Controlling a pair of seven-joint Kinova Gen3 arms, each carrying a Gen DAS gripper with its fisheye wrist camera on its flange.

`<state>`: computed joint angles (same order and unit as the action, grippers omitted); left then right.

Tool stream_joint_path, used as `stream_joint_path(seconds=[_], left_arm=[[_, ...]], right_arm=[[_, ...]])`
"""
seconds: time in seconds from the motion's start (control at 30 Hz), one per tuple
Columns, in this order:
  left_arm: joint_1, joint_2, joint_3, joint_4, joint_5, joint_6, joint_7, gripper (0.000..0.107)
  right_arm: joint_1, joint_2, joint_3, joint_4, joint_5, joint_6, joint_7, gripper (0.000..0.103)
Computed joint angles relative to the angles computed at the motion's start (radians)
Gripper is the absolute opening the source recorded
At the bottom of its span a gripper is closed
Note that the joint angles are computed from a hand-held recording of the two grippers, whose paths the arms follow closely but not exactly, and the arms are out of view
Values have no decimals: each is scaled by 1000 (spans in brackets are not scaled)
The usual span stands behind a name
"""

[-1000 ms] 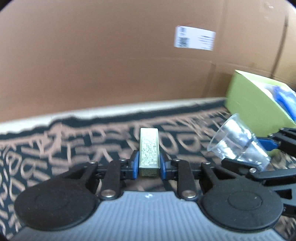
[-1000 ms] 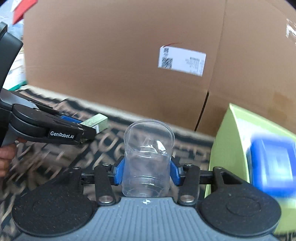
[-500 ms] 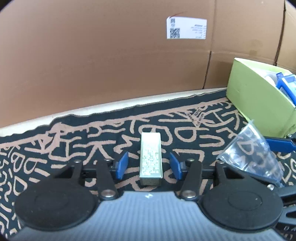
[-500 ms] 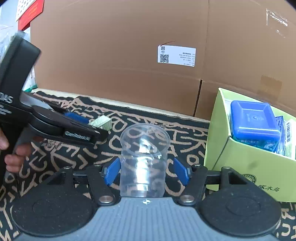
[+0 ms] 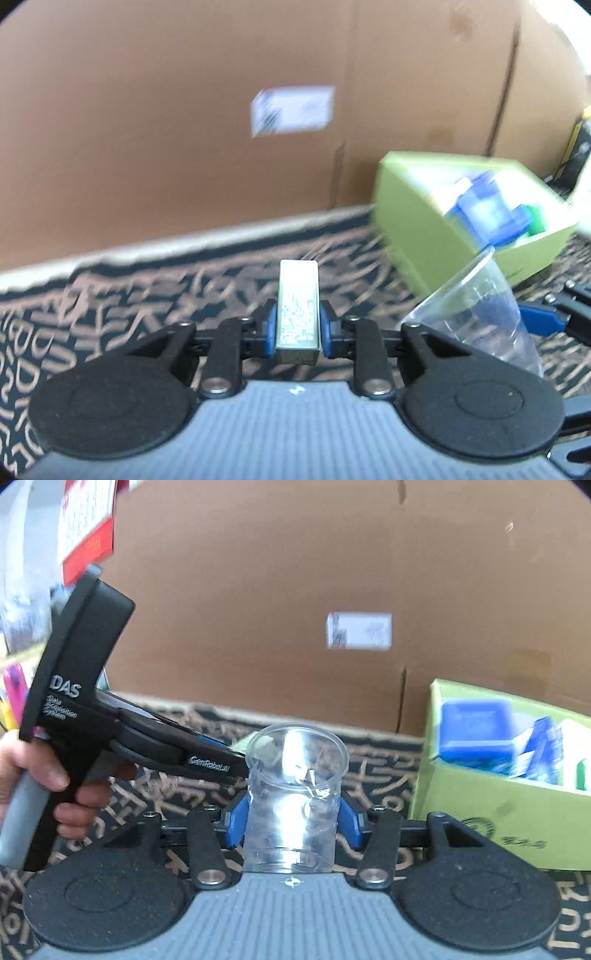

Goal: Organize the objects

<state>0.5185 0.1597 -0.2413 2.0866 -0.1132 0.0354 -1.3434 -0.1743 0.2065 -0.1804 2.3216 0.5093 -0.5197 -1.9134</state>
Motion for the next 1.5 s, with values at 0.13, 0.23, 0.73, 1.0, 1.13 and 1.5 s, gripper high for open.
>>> stream_joint_path(seconds=[0.13, 0.23, 0.73, 1.0, 1.13, 1.5], left_arm=[[-66, -34, 130, -47, 27, -12, -18, 22], [-30, -15, 147, -119, 38, -4, -25, 22], [118, 270, 138, -507, -21, 151, 85, 22], [270, 299, -47, -445, -82, 47, 160, 75], [338, 289, -133, -402, -55, -2, 150, 84], [692, 250, -501, -258, 182, -119, 49, 103]], right_arm=[[109, -74, 5, 69, 40, -115, -37, 55], [74, -120, 106, 110, -51, -174, 41, 55], [228, 43, 186, -54, -310, -145, 191, 55], [215, 160, 196, -137, -274, -128, 230, 68], [321, 151, 132, -76, -196, -207, 168, 76], [254, 156, 180, -89, -287, -189, 199, 46]])
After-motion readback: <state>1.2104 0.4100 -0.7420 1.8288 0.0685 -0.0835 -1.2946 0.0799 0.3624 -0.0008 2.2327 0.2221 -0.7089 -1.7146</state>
